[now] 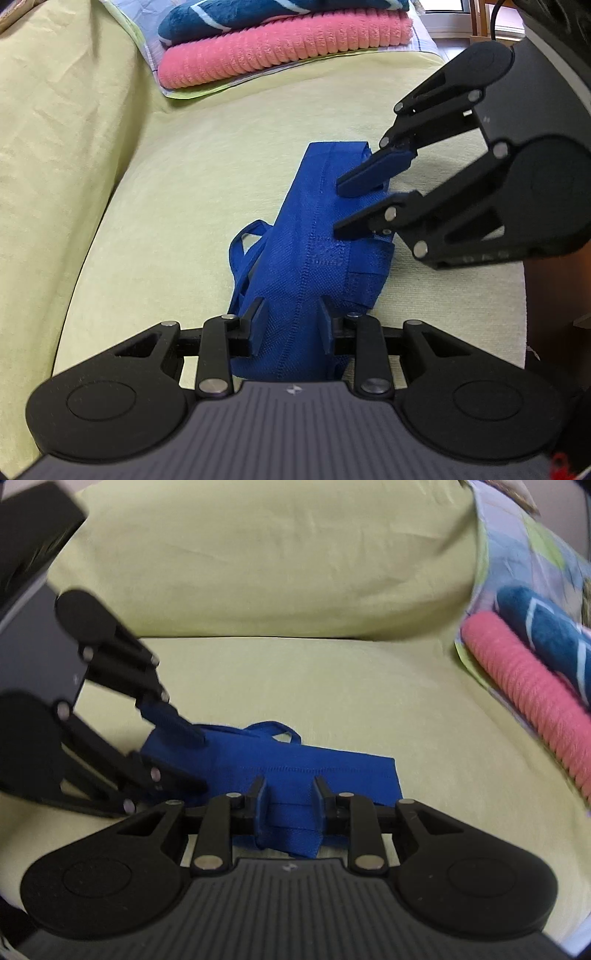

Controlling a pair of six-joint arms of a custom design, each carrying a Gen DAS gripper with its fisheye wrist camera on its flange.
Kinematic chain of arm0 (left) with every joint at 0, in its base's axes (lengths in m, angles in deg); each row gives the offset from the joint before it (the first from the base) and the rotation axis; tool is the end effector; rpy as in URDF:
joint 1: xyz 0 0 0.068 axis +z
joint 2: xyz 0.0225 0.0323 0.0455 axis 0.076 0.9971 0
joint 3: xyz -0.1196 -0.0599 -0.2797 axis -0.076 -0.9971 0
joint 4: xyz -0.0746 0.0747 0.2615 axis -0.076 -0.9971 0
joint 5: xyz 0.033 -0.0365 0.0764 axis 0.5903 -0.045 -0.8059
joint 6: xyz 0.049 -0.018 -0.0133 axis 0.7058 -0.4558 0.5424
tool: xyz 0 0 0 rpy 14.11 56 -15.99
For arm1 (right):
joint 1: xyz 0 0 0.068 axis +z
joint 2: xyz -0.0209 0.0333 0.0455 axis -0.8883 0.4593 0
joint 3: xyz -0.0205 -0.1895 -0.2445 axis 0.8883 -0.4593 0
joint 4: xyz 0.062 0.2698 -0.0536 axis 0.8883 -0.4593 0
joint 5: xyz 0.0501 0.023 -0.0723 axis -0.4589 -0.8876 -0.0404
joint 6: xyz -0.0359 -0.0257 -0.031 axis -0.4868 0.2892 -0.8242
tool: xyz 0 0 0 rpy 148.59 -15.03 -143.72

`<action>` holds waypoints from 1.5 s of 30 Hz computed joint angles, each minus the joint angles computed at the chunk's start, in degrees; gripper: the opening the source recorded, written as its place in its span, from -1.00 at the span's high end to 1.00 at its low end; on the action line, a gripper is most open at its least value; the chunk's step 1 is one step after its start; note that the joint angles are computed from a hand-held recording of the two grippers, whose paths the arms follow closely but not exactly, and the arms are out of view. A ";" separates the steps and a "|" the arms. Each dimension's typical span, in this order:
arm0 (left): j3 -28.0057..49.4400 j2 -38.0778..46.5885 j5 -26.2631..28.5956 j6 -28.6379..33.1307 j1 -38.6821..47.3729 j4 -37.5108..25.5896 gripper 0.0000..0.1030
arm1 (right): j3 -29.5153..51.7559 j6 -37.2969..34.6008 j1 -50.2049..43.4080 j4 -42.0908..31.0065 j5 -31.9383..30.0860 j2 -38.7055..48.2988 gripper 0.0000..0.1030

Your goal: Fold shopping bag

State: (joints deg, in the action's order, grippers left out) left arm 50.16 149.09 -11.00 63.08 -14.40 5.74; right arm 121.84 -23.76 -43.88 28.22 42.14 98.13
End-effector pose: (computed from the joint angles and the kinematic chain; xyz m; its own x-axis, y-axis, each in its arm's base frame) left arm 0.2862 -0.1053 0.3598 -0.0895 0.8849 -0.4572 0.8963 0.2717 0.3505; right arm 0.1519 0.0465 0.3189 -0.5769 -0.0580 -0.8148 -0.1408 0.9896 0.0293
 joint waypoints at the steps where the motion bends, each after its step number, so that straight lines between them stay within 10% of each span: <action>1: -0.05 -0.07 -0.02 0.12 0.03 0.02 0.34 | -0.24 -0.50 1.10 -0.05 1.22 -0.13 0.55; 33: 46.69 35.23 2.51 0.88 1.21 -30.43 0.16 | -5.27 -0.54 3.80 4.02 2.36 -3.35 0.48; 37: 40.54 32.34 0.03 -3.48 -0.42 -22.75 0.14 | -5.85 0.03 4.56 4.82 3.26 -3.50 0.47; 40: 30.09 26.11 -1.41 -3.32 -2.52 -13.93 0.50 | -5.83 0.27 5.20 5.04 3.97 -3.15 0.47; 41: 26.70 23.92 -2.17 -2.39 -3.35 -11.62 0.96 | -5.83 0.16 5.06 5.05 3.76 -3.11 0.47; 45: 19.91 18.74 -5.87 -3.14 -5.18 -6.99 1.00 | -5.39 -0.20 4.74 4.85 3.21 -2.70 0.47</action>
